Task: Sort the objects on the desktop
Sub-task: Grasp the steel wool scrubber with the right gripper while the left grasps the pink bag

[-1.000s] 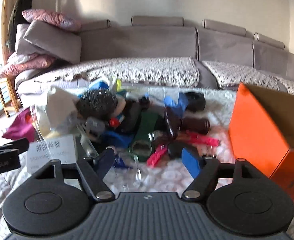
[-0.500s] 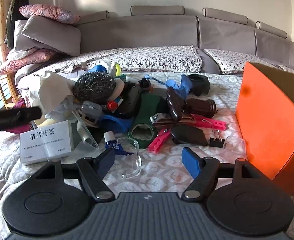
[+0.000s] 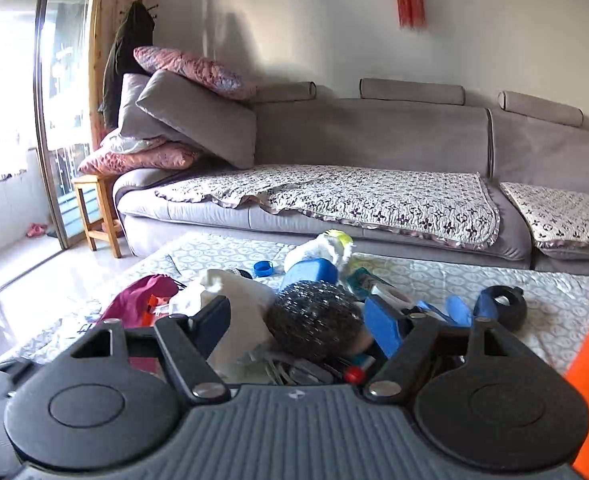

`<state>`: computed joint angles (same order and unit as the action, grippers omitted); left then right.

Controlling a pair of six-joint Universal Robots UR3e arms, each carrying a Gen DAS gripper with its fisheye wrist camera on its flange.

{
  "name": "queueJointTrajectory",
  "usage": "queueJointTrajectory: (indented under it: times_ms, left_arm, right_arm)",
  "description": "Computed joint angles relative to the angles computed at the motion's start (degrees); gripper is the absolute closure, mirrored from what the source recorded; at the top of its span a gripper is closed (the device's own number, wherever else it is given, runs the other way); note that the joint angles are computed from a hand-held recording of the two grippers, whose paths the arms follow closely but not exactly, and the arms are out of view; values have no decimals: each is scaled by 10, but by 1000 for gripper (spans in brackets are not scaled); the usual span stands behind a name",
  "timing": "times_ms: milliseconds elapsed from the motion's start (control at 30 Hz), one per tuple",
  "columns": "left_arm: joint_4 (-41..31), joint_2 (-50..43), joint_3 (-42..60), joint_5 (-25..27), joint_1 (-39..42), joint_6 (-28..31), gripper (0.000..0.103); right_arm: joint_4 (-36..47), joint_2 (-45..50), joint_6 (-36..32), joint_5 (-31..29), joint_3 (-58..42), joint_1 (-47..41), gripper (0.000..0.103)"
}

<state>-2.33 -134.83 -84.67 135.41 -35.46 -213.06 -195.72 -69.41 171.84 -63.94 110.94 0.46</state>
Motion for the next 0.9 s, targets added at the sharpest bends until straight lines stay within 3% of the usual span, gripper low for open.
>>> queueJointTrajectory:
  times_ms: [100,267,367,433,500,600,700,733,767,833,867,900]
  left_arm:
    - [49,19,-35,15,26,29,28]
    - [83,7,-41,-6,77,72,28]
    - [65,-11,-18,-16,85,64,27]
    - [72,-22,-12,-7,80,73,17]
    - [29,-7,-19,9,73,49,17]
    - [-4,20,-46,-1,75,5,17]
    - [-26,32,-52,-25,80,-4,20]
    - [-36,36,-54,-34,83,-7,23]
    - [-54,42,-55,-46,87,-12,37]
    - [-82,42,-46,-22,78,-26,79]
    - [-81,52,-55,-37,81,-26,99]
    - [-68,66,-73,-62,87,-27,99]
  right_arm:
    - [4,38,7,-43,-41,17,34]
    - [14,96,-31,-76,-106,40,55]
    - [40,117,-48,-90,-134,50,55]
    - [38,122,-52,-97,-131,54,54]
    - [37,121,-52,-98,-125,53,53]
    - [27,118,-56,-112,-118,59,75]
    - [38,114,-59,-113,-118,60,86]
    - [44,111,-58,-110,-119,58,89]
    - [52,107,-57,-105,-118,55,91]
    - [68,101,-54,-94,-122,49,95]
    - [74,96,-52,-87,-120,45,95]
    - [77,90,-49,-83,-117,42,95]
